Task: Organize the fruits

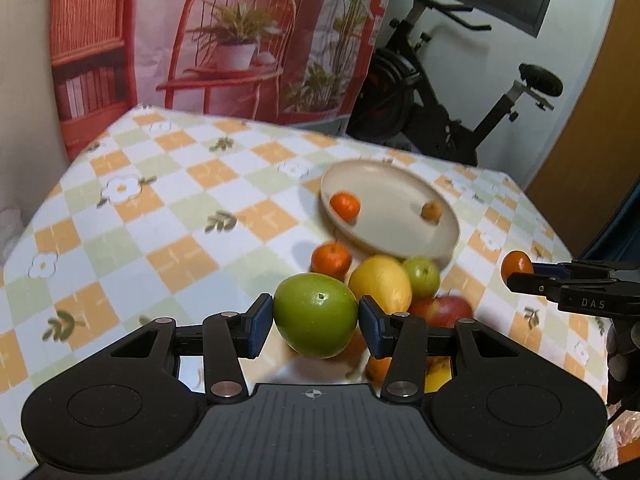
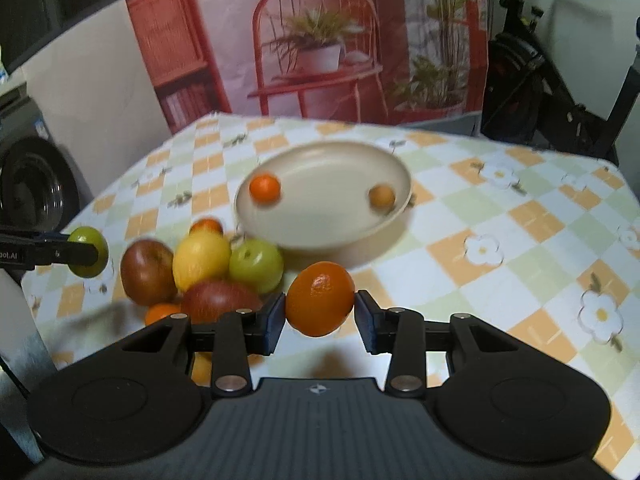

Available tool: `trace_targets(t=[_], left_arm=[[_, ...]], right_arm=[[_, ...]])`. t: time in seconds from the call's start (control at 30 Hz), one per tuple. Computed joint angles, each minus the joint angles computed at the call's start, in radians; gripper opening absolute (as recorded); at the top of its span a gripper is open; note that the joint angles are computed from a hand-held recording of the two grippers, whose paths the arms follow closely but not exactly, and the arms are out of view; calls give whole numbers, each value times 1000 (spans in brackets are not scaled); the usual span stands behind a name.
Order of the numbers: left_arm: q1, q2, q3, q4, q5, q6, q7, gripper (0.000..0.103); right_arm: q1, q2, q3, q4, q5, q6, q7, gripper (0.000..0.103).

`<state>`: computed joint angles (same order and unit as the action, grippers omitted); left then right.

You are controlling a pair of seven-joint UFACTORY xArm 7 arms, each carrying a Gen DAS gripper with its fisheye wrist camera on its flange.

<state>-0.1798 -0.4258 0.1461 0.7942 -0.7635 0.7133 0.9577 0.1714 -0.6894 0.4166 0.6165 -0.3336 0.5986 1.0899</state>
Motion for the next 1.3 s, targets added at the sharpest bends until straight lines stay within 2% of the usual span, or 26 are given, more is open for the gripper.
trace_targets(t=[0.5,0.77,1.03,1.3], left_arm=[[-44,39,-17,101,-65,-69,35,50],[-60,88,-39,141,-73,-92,61,50],[-59,190,-85,211,-64,-90,78,50],[-43,332,-158,316,-54,-104,81,50]], right_arm=[[-109,-30,2,72,-78,-5,-35,41],[-131,-7,3,83,-100,-10,-56,41],[-123,62,-31,89,-108,-41,-114,40],[-148,169,-82,108,-126,-129,-162,40]])
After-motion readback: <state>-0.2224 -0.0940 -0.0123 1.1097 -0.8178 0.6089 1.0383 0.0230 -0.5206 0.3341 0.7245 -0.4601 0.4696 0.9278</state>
